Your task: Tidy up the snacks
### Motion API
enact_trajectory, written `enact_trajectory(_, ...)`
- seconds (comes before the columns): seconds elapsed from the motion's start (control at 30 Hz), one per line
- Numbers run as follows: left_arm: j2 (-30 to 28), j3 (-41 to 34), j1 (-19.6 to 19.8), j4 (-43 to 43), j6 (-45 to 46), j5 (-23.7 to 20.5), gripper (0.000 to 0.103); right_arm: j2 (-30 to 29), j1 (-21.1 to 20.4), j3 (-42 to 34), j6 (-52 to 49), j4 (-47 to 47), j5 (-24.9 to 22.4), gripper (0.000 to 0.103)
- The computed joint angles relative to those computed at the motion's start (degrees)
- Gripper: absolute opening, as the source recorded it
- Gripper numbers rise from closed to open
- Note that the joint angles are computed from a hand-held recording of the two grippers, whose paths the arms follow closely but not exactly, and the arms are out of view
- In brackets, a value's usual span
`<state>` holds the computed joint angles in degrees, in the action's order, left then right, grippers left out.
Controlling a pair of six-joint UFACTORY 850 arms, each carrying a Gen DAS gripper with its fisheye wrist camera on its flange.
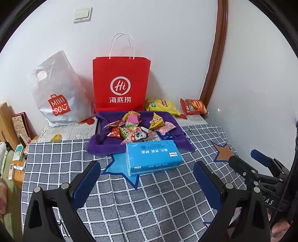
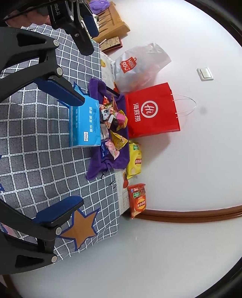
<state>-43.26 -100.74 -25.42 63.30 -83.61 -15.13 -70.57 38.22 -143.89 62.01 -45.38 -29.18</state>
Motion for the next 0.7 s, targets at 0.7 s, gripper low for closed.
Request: enact_trajectory(0.7, 0.09, -0.02, -0.29, 0.16, -0.13, -0.27, 0.101, 0.56, 0.20, 0.74, 0.54, -1.07, 0.19, 0.096)
